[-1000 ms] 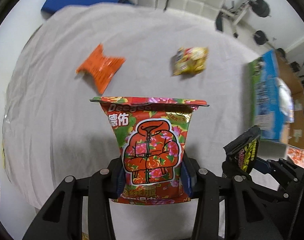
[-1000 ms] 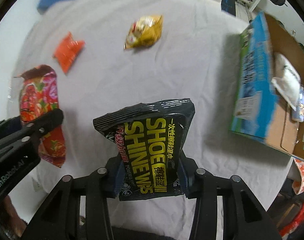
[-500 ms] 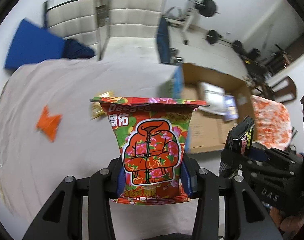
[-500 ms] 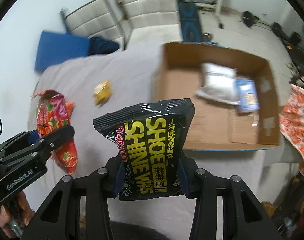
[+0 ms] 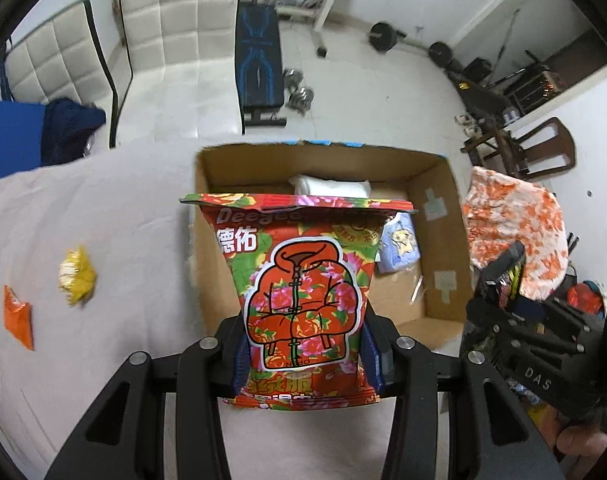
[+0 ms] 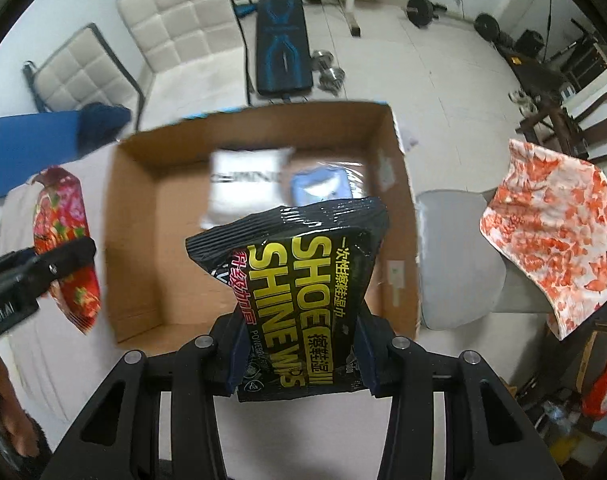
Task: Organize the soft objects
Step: 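Carry both held packets over the cardboard box, then lower both packets into the box and open both tools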
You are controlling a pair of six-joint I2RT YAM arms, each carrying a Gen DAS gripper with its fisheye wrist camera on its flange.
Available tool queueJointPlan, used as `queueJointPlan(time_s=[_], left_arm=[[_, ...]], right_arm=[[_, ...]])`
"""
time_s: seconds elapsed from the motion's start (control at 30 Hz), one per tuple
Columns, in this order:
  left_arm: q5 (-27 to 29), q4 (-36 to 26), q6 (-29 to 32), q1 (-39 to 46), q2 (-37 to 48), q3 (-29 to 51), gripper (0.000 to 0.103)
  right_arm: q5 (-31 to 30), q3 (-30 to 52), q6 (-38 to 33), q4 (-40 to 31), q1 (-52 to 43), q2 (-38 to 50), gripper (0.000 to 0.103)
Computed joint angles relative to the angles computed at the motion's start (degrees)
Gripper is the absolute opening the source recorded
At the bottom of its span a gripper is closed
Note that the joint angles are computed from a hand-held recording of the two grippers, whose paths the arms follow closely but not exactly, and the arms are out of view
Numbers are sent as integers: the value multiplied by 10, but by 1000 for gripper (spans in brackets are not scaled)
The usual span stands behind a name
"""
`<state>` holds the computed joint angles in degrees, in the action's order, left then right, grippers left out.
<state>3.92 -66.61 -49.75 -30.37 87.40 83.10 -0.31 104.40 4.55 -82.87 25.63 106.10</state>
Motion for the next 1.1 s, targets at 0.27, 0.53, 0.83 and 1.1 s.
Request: queueJointPlan(time_s=[0.27, 0.53, 0.83, 1.1], left_arm=[[20, 56, 23, 39, 150, 0, 41], [17, 79, 33, 52, 235, 6, 42], [9, 56, 29, 49, 263, 31, 43], [-2, 48, -8, 48, 232, 28, 52]], right_arm=[[8, -38, -33, 94, -31, 124, 47], [14, -37, -47, 121, -27, 216, 47], [-1, -24, -49, 119, -28, 269, 51], [-2, -32, -45, 121, -31, 261, 68]])
